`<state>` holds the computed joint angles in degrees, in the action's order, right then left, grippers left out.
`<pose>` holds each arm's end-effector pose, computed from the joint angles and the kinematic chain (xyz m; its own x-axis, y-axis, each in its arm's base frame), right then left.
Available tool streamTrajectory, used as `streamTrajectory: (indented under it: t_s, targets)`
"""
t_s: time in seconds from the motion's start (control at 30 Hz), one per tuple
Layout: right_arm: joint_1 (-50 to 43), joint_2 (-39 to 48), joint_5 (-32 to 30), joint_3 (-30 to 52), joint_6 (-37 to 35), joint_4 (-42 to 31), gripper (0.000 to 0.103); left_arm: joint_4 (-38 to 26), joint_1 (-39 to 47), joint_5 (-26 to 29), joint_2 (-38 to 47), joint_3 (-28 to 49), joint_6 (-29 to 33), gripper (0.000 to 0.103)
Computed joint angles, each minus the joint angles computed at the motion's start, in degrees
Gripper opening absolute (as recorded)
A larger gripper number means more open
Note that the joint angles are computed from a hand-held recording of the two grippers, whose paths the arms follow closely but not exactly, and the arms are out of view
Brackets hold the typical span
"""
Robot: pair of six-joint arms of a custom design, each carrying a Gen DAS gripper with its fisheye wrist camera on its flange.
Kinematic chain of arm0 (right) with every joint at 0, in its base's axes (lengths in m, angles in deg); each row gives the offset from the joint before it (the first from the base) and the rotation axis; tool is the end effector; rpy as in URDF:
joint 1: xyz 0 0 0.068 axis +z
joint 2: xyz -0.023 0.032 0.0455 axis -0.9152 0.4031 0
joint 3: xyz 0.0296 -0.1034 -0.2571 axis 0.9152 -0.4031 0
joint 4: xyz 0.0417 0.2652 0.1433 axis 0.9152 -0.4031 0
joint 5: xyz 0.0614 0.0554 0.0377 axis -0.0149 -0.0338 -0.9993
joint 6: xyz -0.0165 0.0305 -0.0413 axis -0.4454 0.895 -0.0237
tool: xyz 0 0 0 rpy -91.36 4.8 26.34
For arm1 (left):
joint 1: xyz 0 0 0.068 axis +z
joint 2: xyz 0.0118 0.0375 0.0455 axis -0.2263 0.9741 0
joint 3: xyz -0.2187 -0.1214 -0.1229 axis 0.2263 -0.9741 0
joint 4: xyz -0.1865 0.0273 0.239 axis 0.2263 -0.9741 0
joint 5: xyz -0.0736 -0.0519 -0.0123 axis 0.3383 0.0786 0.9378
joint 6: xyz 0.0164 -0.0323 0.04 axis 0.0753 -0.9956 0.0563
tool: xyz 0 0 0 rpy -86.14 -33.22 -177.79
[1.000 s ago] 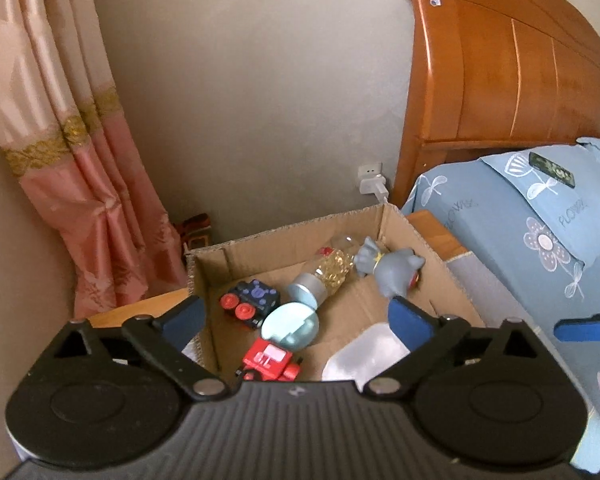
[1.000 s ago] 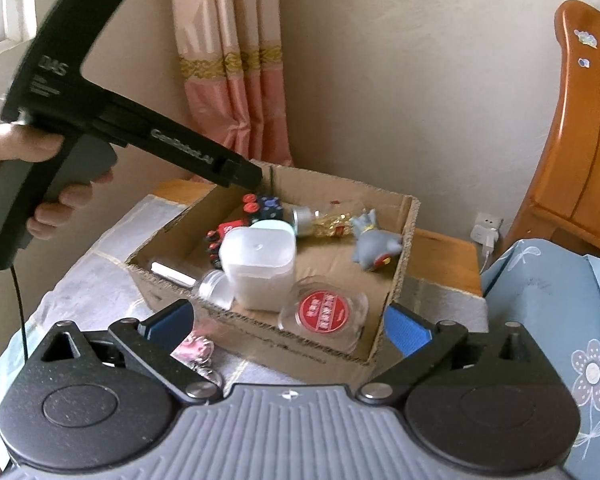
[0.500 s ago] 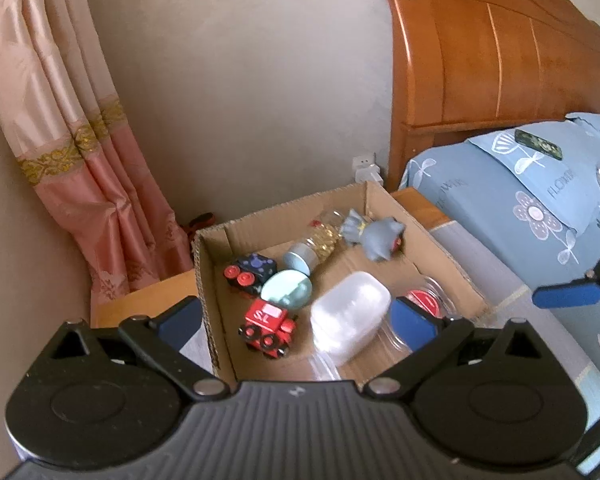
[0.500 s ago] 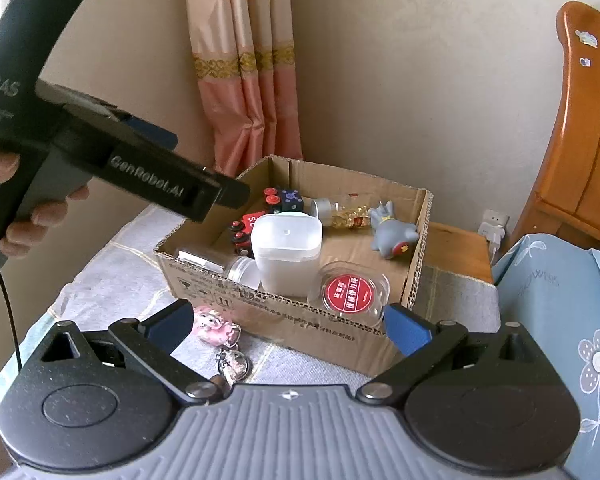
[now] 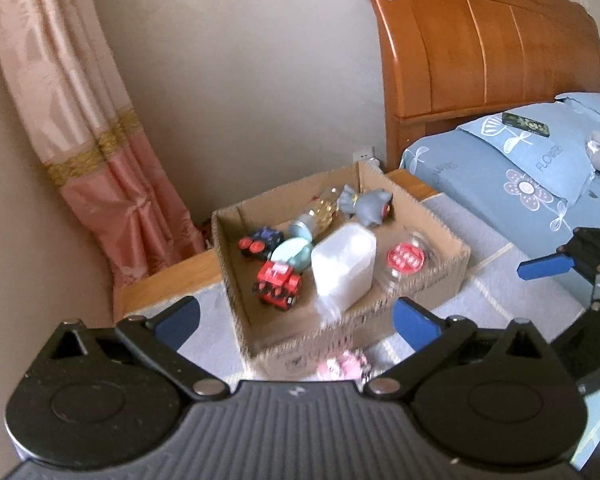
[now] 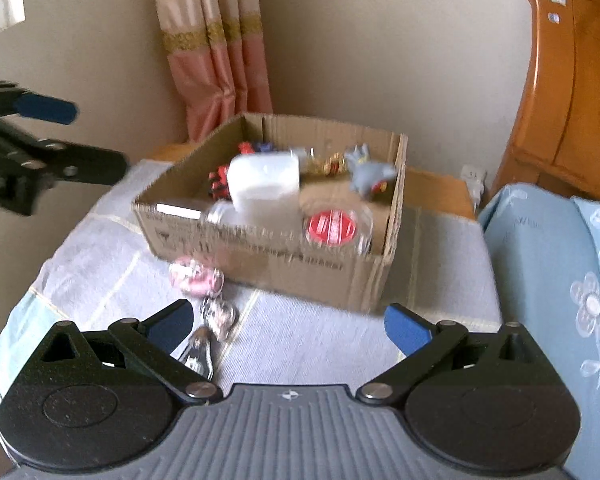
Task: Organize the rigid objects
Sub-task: 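Move both tools back toward the pink charm and correction-tape dispenser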
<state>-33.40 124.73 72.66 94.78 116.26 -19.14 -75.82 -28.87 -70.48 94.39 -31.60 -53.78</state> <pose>0.1915 0.1075 0.2392 -0.7179 0.0774 -0.6918 0.0606 0.9970 0.0486 0.2804 -0.0859 0.2911 -0.4400 0.5243 -0.7290 0.6152 0.7674 0.1806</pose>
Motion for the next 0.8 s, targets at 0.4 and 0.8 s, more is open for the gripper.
streamTrajectory:
  t_s: [0.4,0.8]
  targets:
    - [10.59,15.22,4.57,-0.66,8.35,5.2,0.103,5.6,4.85,-0.25,-10.24,-16.79,-10.98,0.102]
    - [11.61,19.38,4.67,-2.55,12.14,8.8,0.103,7.41,10.12,0.25,-11.95,-22.41,-14.44,0.102]
